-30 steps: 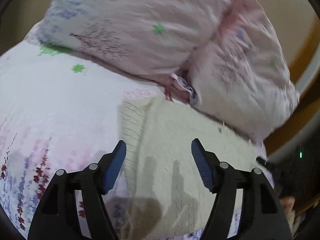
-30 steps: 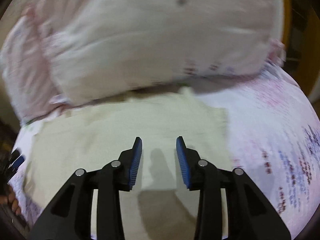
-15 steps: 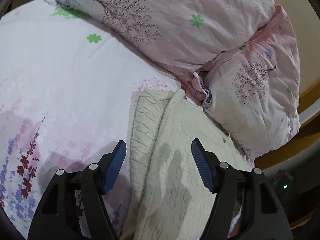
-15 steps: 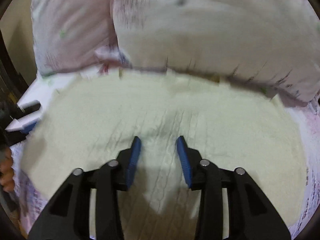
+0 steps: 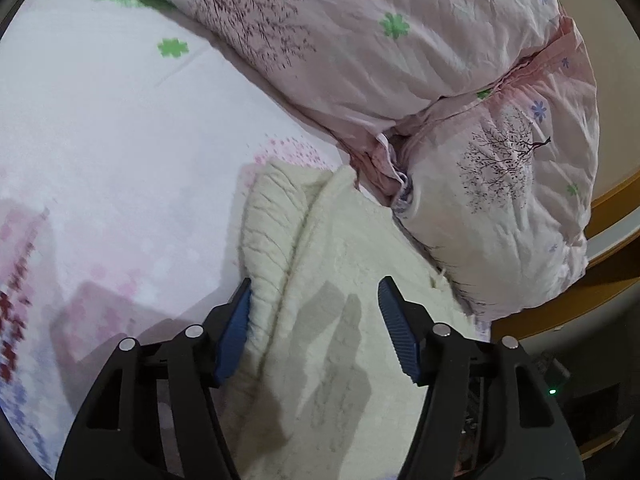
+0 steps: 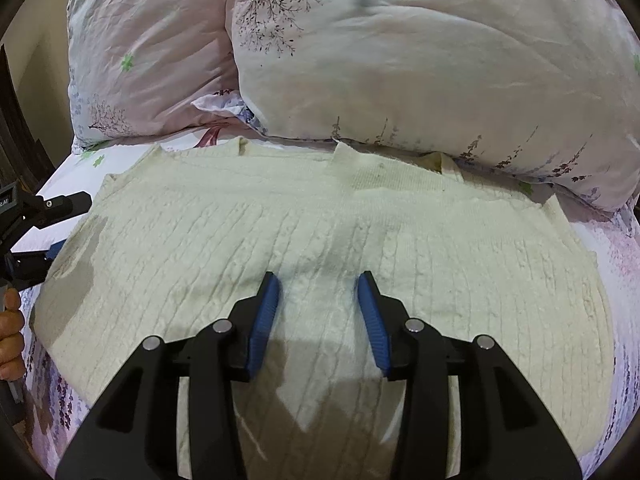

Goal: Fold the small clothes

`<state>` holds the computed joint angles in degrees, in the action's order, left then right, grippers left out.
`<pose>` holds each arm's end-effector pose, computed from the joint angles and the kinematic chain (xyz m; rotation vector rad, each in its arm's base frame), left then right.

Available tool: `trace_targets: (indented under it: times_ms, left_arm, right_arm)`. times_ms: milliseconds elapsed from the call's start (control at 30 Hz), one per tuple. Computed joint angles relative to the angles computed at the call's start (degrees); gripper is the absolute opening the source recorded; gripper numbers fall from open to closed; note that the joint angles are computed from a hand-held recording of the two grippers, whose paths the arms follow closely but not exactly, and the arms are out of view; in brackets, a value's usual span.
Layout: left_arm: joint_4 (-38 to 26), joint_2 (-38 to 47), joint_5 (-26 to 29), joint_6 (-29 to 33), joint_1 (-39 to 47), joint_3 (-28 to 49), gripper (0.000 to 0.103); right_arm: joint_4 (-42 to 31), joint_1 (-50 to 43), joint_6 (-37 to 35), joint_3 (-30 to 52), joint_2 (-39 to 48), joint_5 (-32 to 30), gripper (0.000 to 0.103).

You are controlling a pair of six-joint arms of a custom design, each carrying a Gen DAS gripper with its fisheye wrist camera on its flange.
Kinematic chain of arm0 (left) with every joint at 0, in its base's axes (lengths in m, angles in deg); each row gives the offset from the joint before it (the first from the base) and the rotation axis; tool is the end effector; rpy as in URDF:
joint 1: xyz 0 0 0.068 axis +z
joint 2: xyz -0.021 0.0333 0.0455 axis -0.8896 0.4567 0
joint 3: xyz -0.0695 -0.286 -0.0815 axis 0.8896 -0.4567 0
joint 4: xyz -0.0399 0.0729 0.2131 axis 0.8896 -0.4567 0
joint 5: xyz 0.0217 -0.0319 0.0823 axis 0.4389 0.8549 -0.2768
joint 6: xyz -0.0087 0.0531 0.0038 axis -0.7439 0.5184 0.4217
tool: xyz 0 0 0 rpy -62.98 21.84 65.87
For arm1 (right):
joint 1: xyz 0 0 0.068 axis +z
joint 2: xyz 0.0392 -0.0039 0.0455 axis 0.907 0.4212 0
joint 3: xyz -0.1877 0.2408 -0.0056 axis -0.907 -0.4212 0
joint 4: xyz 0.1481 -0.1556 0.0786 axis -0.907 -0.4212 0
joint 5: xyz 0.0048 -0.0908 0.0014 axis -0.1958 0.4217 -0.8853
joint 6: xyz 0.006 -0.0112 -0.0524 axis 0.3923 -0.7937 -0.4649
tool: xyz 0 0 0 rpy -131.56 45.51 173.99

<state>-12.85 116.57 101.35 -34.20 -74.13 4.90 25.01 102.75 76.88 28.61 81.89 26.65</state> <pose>0.3104 -0.0841 0.2049 -0.0576 2.5101 -1.0932 0.1808 0.1202 0.2030 0.2138 2.4077 0.0382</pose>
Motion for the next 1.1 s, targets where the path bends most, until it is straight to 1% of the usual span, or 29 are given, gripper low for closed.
trace_targets:
  times_ms: [67, 133, 200, 233, 267, 300, 333, 433, 533, 567, 633, 733, 867, 1000, 1100]
  left_arm:
    - [0.09, 0.17, 0.38, -0.51, -0.36, 0.02, 0.059]
    - [-0.49, 0.85, 1.39, -0.53, -0.72, 0.51, 0.05]
    - [-0.56, 1.04, 1.37, -0.65, -1.12, 0.62, 0.047]
    - [-0.71, 1.08, 1.04, -0.55, -1.33, 0.75, 0.043]
    - [-1.18, 1.21, 0.89, -0.48, -1.4, 1.05, 0.039]
    - [-1.58, 1.38, 1.13, -0.59, -1.31, 1.27, 0.027]
    - [-1.66, 1.46, 1.72, -1.13, -1.1, 1.44, 0.022]
    - [-2.04, -0.6, 1.63, -1.44, -1.8, 1.93, 0.019]
    - [-2.97, -3.1, 0.3, -1.5, -4.18, 3.2, 0.019]
    - [-3.22, -3.76, -0.15, -1.91, -5.08, 3.64, 0.019]
    - [-3.67, -4.98, -1.26, -2.79, -7.28, 4.68, 0.018]
    - [-3.31, -6.36, -3.23, -4.63, -10.7, 5.62, 0.017]
    - [-2.55, -7.28, -5.58, -7.37, -15.81, 7.37, 0.017]
    - [-2.11, -6.29, -7.68, -9.97, -22.09, 10.37, 0.016]
    - [-1.46, -4.63, -10.21, -11.95, -27.11, 12.6, 0.016]
  right_arm:
    - [0.13, 0.02, -0.03, -0.04, 0.05, 0.04, 0.042]
    - [0.19, -0.13, -0.2, -0.05, 0.0, -0.13, 0.043]
    - [0.27, -0.23, -0.31, 0.03, 0.11, -0.21, 0.043]
    - [0.09, -0.03, -0.1, 0.02, 0.01, -0.04, 0.043]
    - [0.09, -0.03, -0.1, 0.02, 0.01, -0.04, 0.043]
    - [0.09, 0.01, -0.02, 0.03, 0.02, 0.01, 0.043]
    - [0.04, 0.09, -0.01, 0.06, 0.01, 0.07, 0.043]
    - [0.21, -1.46, -0.42, -0.54, -1.91, -2.65, 0.043]
    - [1.35, -5.71, 0.59, -3.42, -8.36, -8.61, 0.045]
    - [0.98, -6.09, 1.05, -3.96, -9.95, -8.53, 0.046]
    - [-1.34, -6.91, 1.29, -4.78, -14.53, -7.53, 0.051]
    - [-4.54, -8.74, 0.77, -5.31, -19.63, -7.94, 0.054]
    - [-9.28, -13.25, -0.82, -6.05, -26.89, -10.0, 0.056]
    - [-11.66, -20.55, -3.62, -7.68, -32.55, -14.41, 0.057]
    - [-13.19, -26.56, -6.16, -8.77, -35.65, -17.97, 0.057]
